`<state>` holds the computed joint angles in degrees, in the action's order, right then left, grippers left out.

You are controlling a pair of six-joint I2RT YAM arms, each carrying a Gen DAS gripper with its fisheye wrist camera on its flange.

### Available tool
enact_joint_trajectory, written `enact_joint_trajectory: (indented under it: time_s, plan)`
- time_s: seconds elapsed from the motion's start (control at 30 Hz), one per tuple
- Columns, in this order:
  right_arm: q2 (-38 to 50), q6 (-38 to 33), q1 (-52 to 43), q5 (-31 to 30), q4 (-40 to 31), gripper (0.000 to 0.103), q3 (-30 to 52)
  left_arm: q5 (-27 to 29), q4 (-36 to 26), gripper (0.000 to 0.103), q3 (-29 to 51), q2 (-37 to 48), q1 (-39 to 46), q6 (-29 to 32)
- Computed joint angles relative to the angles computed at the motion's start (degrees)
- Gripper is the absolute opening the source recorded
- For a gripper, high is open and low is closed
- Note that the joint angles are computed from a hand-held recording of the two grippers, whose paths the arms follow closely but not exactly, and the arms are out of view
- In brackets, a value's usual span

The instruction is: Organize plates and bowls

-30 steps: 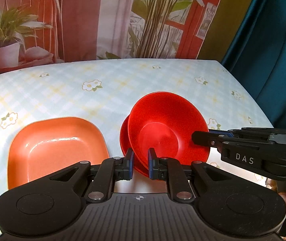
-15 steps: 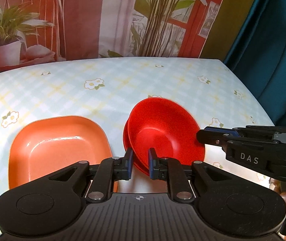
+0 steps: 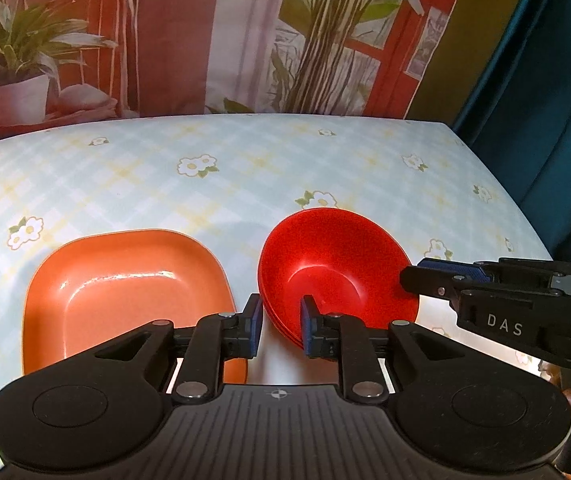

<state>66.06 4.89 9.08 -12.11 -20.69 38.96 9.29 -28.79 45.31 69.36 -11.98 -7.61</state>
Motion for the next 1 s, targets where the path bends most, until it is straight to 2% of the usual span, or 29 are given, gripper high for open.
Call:
enact_joint_trajectory:
  time_s: [0.07, 0.13, 0.3, 0.57, 0.87, 1.0]
  plan:
    - [0.0, 0.0, 0.0, 0.1, 0.0, 0.017, 0.1, 0.0, 0.0, 0.031, 0.0, -0.1, 0.1, -0.3]
    - [-0.1, 0.0, -0.1, 0.2, 0.0, 0.017, 0.0, 0.3, 0.0, 0.033, -0.1, -0.3, 0.5, -0.4]
    - [-0.7, 0.4, -0.6, 0.1, 0.3, 0.017, -0.5, 1.7, -0.1, 0.034, 0.4, -0.3, 2.4, -1.4]
    - [0.3, 3.0, 1.2, 1.2, 1.8, 0.032, -1.1, 5.1, 1.4, 0.034, 1.5, 2.3, 4.9, -2.9]
    - [1.9, 8.0, 3.2, 2.1, 4.3, 0.033, -2.6, 2.9, 5.4, 0.036, 1.7, 6.5, 3.2, -2.5]
    - [2.5, 9.4, 3.5, 1.3, 5.2, 0.033, -3.3, 3.8, 5.1, 0.036, 2.5, 7.8, 2.8, -1.7]
